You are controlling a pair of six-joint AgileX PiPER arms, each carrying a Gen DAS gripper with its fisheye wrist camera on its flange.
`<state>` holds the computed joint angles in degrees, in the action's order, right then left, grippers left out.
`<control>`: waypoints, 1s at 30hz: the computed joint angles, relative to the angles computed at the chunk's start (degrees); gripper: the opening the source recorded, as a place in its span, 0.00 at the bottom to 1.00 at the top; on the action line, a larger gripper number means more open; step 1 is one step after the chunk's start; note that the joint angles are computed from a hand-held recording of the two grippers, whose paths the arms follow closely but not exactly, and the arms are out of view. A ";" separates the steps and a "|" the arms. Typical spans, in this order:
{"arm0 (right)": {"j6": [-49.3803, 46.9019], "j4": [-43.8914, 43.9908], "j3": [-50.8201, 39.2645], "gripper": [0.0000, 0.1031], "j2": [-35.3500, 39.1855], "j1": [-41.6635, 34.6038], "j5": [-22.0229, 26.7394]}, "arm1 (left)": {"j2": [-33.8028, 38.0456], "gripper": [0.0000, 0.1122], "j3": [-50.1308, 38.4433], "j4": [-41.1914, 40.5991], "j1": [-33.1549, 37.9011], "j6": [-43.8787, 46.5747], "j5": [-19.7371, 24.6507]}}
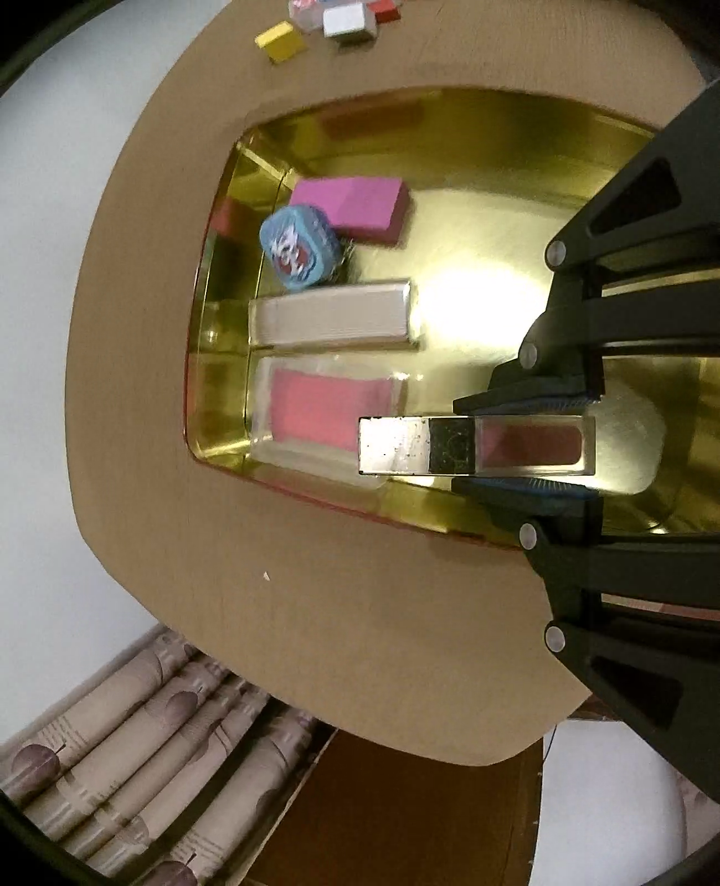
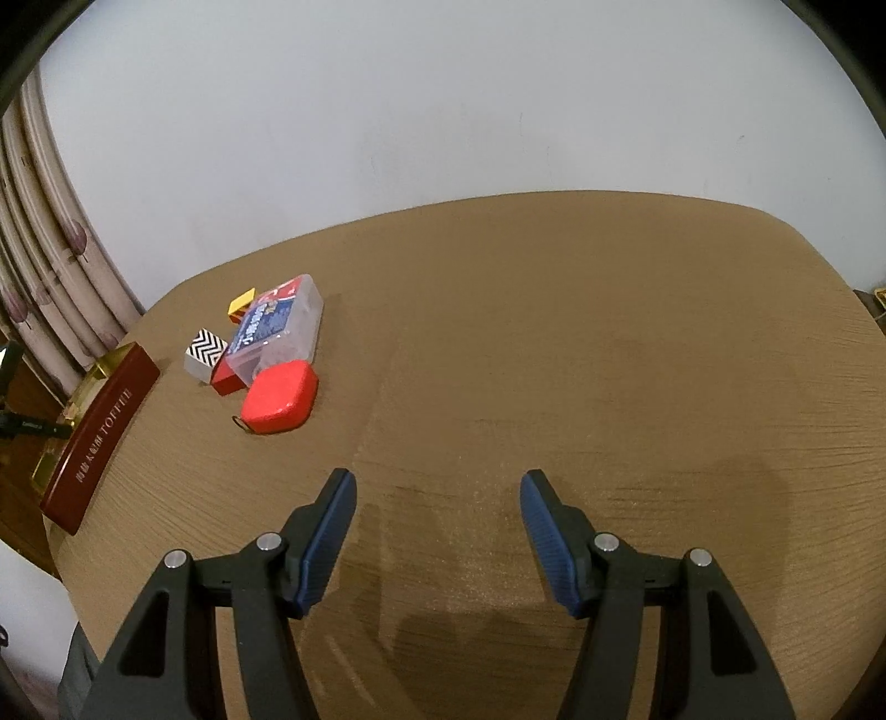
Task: Organize rigid objects
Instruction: 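Place the tube into the gold tin with the left gripper, then grasp the red square case with the right gripper and place it in the tin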
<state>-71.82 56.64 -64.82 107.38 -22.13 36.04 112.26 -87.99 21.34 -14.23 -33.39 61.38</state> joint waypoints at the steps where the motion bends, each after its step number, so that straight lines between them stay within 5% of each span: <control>1: 0.09 -0.09 -0.07 0.61 0.06 0.05 0.00 | 0.12 0.16 0.06 -0.05 -0.13 -0.20 0.14; 8: -0.09 -0.17 -0.58 0.61 0.24 -0.31 0.82 | -1.81 0.21 1.73 2.68 -1.81 -4.29 -0.22; 10: -1.16 0.94 -0.21 0.61 0.00 -0.76 1.16 | -5.47 0.31 4.68 7.74 -5.53 -9.54 -0.73; 12: -3.08 2.60 0.15 0.61 -0.23 -1.30 2.00 | -9.01 0.60 7.67 16.63 -11.31 -17.05 0.67; 14: -4.90 3.17 1.09 0.61 -1.09 -1.55 2.54 | -12.61 0.62 10.94 25.53 -18.04 -25.84 3.44; 17: -7.00 2.17 2.96 0.61 -3.43 0.47 2.62 | -18.13 0.73 15.44 28.21 -25.22 -33.05 4.21; 19: -5.53 0.69 3.15 0.61 -4.53 2.84 4.11 | -21.88 0.74 19.20 26.79 -28.30 -37.43 1.96; 22: -2.37 -1.48 3.77 0.61 -6.14 9.86 0.03 | -26.69 0.74 25.97 24.55 -35.18 -46.70 -1.26; 30: 23.17 -14.70 -8.87 0.61 2.52 19.28 -2.36 | -32.07 0.74 40.35 17.91 -43.76 -65.32 -10.11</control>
